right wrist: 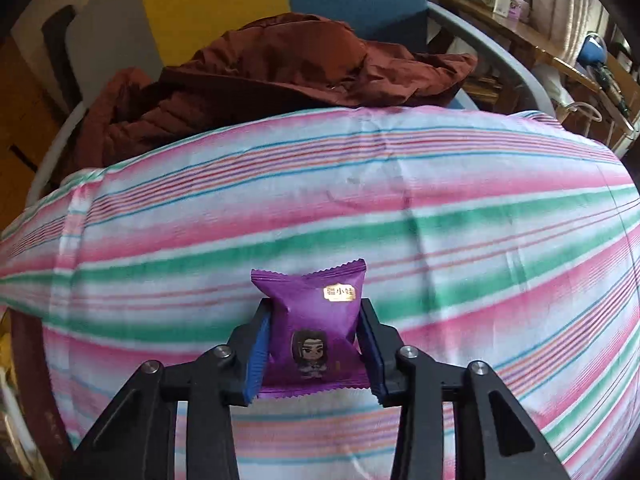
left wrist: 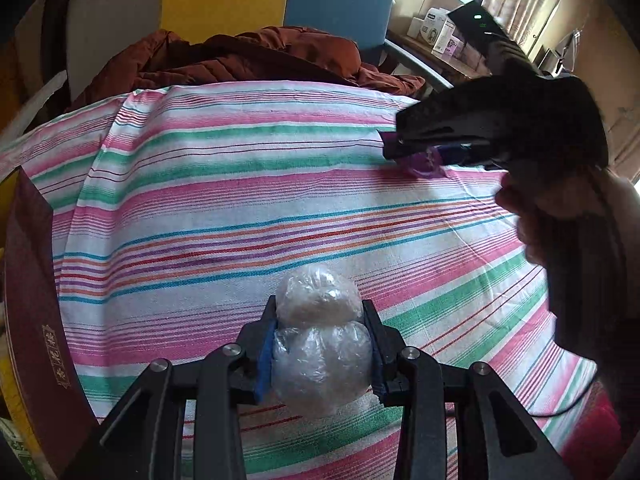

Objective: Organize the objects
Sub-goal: 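Grasp the plastic-wrapped cotton ball with left tool while right tool grasps the purple packet, then carry cotton ball and purple packet over the gold tray and lower them in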

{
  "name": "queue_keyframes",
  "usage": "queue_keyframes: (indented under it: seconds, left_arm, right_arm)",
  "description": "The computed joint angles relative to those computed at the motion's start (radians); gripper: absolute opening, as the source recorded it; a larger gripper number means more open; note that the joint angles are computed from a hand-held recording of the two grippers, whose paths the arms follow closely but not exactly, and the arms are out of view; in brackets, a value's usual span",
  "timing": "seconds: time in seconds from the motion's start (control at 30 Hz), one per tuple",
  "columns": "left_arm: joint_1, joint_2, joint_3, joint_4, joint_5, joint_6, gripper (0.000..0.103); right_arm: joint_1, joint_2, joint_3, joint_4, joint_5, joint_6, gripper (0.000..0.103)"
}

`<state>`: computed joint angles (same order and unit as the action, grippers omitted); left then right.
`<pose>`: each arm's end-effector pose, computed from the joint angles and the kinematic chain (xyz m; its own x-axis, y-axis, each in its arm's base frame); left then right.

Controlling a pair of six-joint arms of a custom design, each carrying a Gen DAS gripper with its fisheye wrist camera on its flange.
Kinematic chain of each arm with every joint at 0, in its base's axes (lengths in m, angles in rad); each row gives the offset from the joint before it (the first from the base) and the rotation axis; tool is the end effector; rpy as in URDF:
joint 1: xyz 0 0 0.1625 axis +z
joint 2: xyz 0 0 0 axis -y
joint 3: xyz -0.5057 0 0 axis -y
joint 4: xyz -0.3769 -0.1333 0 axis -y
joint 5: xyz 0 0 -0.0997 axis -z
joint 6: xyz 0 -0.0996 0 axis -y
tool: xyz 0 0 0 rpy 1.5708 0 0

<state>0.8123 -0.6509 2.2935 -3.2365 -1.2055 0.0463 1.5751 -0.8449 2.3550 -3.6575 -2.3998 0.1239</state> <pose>-0.2056 -0.4625 0.0023 -0.6511 0.6694 -0.3578 0.7186 0.6954 -0.0066 0.0619 -0.4786 0.1625 -0.6726 0.4996 0.5459 0.0801 0.7826 -0.6174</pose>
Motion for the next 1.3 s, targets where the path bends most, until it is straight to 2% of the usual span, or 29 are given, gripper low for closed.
queue_keyframes:
  seconds: [0.07,0.2,0.33,0.43,0.87,1.3]
  left_arm:
    - [-0.006,0.009,0.012,-0.031,0.011,0.009,0.039]
    - [-0.019,0.023,0.033,-0.087,0.03,0.029,0.038]
    - [-0.043,0.047,0.054,-0.146,0.073,0.058,0.037]
    - [-0.049,0.036,0.065,-0.139,0.077,0.057,0.037]
    - [-0.111,-0.054,0.191,-0.225,0.084,0.03,0.037]
    - [-0.126,-0.205,0.282,-0.232,0.096,-0.002,0.037]
  right_arm:
    - [0.031,0.001,0.036,0.013,-0.016,0.007,0.039]
    - [0.076,0.011,0.145,-0.025,0.006,0.094,0.04]
    - [0.091,0.073,0.24,-0.186,0.038,0.164,0.04]
    - [0.091,0.099,0.249,-0.208,0.031,0.169,0.04]
    - [0.099,0.124,0.215,-0.226,-0.009,0.078,0.039]
    - [0.134,0.17,0.187,-0.281,0.014,-0.025,0.04]
